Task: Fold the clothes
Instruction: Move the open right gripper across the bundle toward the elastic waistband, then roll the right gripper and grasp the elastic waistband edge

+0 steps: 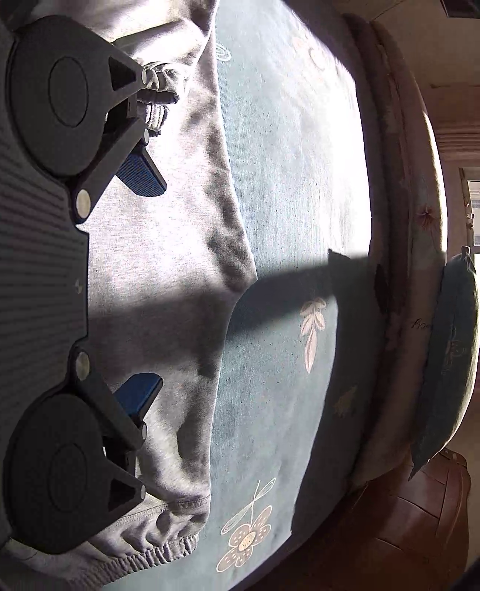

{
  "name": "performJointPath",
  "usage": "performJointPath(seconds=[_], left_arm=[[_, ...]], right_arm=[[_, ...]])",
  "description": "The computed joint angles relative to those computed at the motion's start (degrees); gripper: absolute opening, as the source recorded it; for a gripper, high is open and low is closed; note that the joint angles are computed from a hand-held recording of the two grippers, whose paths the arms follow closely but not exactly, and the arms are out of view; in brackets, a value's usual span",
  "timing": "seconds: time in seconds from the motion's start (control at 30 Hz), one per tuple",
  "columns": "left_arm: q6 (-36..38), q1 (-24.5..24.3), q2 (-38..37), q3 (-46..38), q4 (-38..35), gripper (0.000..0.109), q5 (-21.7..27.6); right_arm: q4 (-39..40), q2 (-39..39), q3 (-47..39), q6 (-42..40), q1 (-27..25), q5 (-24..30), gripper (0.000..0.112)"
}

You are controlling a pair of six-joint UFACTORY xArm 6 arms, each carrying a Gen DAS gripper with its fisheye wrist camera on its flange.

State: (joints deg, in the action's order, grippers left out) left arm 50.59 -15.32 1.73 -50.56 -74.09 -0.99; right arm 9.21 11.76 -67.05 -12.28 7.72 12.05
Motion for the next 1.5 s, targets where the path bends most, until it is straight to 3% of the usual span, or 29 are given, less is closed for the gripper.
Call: performJointPath(seconds=[0.17,0.37,0.6,0.73,0.93,1.03,1.2,1.33,1.5], left_arm=[[0.3,-0.4,0.1,0.0,0.2,0.102,0.0],[-0.6,-0.6,0.6,-0.3,1.0,0.102,-0.1],[-0.3,-0.7,0.5,-0.2,1.2,0.102,0.3],[0.5,-0.9,0.6,-0.2,0.2,0.102,-0.1],[0.0,-1.4,1.7,-0.9,0.6,0.102,-1.2],[-0.5,-1.7,2.4,-1.4,1.3,0.102,-1.8],[0.2,-1.6,2.3,-1.6,0.7,0.102,-1.4],[2.2,-1.7,2.5,-2.0,-1.2,0.102,-1.4],[3.2,-2.1,3.2,-2.5,-2.0,0.102,-2.3]], right_arm=[[7.5,-6.7,9.7,-2.3,-0.7,-0.4,0.103],[18.6,-9.3,12.1,-7.8,-3.2,4.1,0.103],[52.4,-16.7,12.9,-27.1,-11.8,6.9,0.103],[68.7,-16.8,11.6,-34.3,-21.6,16.5,0.103],[75.2,-9.1,7.1,-35.5,-26.7,22.0,0.103],[74.2,-5.8,5.3,-32.1,-26.2,19.5,0.103],[84.2,-8.5,8.1,-39.7,-28.1,20.4,0.103],[84.0,-9.7,9.6,-40.3,-30.0,18.5,0.103],[85.4,-7.0,9.3,-38.4,-32.3,20.1,0.103]])
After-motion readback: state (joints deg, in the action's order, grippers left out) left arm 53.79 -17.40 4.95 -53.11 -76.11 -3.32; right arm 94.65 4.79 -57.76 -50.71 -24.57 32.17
